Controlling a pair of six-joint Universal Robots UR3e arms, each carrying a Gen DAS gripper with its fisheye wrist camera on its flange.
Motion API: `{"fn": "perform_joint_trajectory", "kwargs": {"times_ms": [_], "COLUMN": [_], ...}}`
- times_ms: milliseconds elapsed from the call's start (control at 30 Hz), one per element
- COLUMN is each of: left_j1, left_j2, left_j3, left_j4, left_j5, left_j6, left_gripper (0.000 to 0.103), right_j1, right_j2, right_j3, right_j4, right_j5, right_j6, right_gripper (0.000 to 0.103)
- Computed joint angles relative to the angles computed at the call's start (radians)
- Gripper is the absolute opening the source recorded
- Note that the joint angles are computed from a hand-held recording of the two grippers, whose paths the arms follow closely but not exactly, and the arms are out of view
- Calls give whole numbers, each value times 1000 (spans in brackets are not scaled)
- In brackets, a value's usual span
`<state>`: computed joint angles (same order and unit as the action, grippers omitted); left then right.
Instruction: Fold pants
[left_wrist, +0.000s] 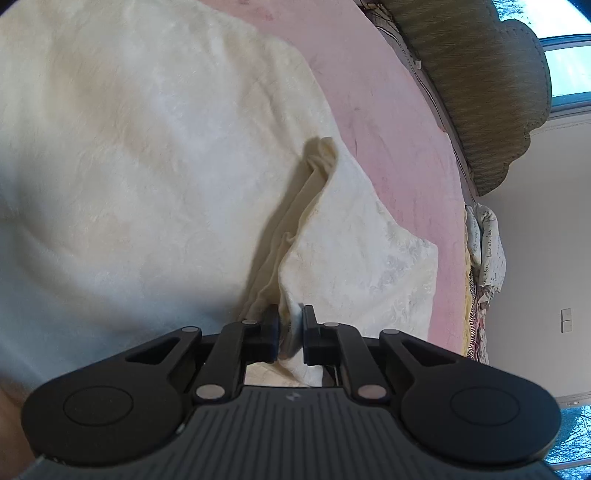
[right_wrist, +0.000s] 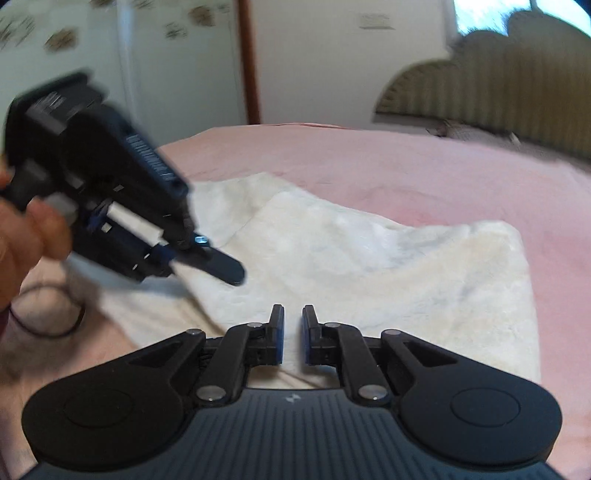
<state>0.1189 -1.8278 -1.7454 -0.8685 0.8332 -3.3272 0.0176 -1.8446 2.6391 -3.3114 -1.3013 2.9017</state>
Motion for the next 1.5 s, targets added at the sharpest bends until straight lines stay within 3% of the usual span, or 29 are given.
{"fn": "perform_joint_trajectory", "kwargs": {"times_ms": [33, 100, 233, 367, 467, 567, 700, 767, 833, 1000, 1133, 1200, 1333, 1500], "left_j1": [5, 7, -7, 6, -33, -93, -250, -321, -372, -368, -306, -281, -245, -226], "left_j2": [0, 23, 52, 119, 135, 78, -29, -109, -176, -95, -43, -7, 60, 96], "left_j3": [-6, -10, -6, -19, 19, 123, 226, 283, 331, 180, 153, 113, 9, -69], "left_j4": [4, -9, -23, -12, 67, 84, 208, 236, 210, 349, 303, 308, 357, 403], "left_j5": [-3, 0, 46, 114, 221, 265, 482, 585, 696, 741, 729, 740, 795, 831], "left_j6": [-1, -6, 47, 80, 97, 134, 155, 194, 169, 152, 116, 126, 158, 183], "left_gripper": [15, 15, 16, 25, 28, 36, 48, 59, 58, 58, 58, 58, 62, 67], "right_j1": [47, 65, 32, 151, 155, 142, 211, 226, 208, 210, 254, 285, 268, 284], "right_j2": [45, 45, 33, 140, 112, 113, 147, 150, 114, 95, 118, 140, 159, 196], "right_j3": [-22, -55, -101, -115, -147, -156, -188, -185, -190, -188, -222, -229, -220, -199], "right_j4": [-26, 16, 59, -22, 41, 32, 55, 48, 103, 110, 141, 87, 58, -35], "right_j5": [-61, -90, 4, -129, -139, -108, -172, -192, -171, -197, -250, -284, -229, -274], "right_j6": [-13, 26, 101, 107, 120, 155, 166, 154, 159, 195, 209, 229, 243, 342], "right_gripper": [10, 10, 10, 10, 11, 11, 11, 11, 11, 11, 11, 12, 12, 12]}}
